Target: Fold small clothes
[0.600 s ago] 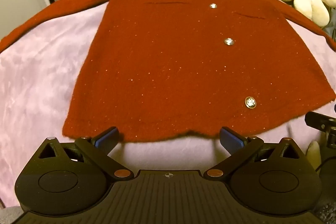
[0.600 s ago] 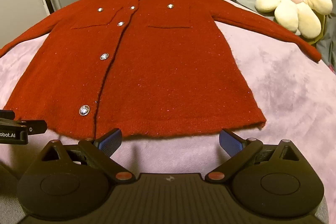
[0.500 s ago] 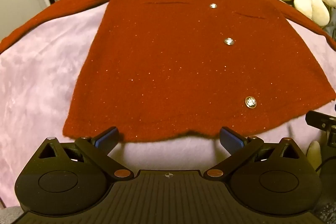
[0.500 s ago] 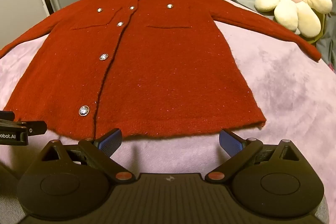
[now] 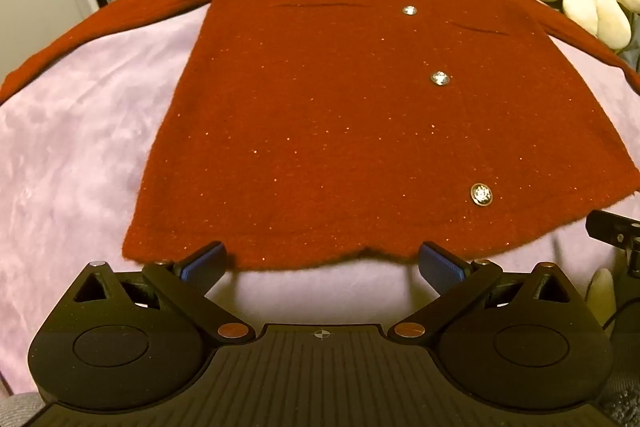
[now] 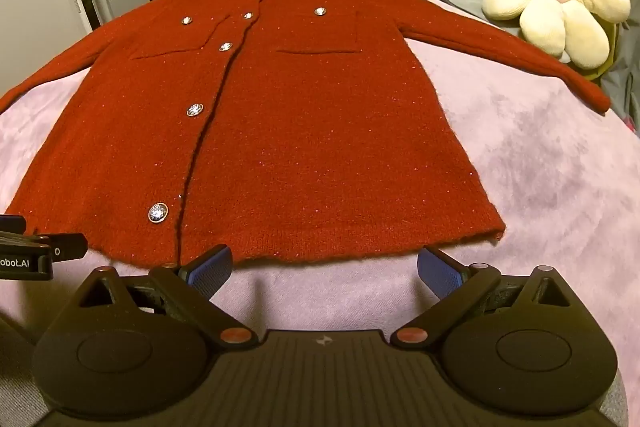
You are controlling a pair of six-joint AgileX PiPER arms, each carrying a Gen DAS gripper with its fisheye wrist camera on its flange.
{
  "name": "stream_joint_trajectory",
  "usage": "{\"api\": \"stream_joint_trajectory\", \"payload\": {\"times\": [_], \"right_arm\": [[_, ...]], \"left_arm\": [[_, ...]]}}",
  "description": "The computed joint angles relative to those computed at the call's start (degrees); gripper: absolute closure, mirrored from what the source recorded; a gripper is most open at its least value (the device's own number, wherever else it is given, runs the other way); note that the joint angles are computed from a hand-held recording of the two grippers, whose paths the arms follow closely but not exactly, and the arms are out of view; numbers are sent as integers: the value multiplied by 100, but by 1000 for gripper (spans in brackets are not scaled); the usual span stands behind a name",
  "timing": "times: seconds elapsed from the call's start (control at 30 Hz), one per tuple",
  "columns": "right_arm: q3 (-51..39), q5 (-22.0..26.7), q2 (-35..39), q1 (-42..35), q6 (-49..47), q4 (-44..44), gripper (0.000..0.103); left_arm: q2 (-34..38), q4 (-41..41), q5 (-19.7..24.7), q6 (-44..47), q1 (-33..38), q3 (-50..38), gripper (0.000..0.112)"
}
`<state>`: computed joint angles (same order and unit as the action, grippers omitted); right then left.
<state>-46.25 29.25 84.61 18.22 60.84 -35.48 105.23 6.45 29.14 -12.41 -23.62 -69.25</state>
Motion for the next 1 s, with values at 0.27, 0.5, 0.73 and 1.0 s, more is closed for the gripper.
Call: {"api": "stream_joint_trajectory", "payload": {"times": [0.27,0.5,0.73,1.0], "right_arm": [[11,-5,0,-4,34,-11,4],[11,-13,-2,-11,13,11,4],[9,-18,-1,-16,5,21,4],[-2,4,-4,-5,6,28,4]], "left_arm": [[-5,-35,24,50,28,-16,9],[8,5,-18,16,35,-3,9],[-25,90,-46,-98,-2,37,9],[-54,157,-83,-173,-36,76,9]]}}
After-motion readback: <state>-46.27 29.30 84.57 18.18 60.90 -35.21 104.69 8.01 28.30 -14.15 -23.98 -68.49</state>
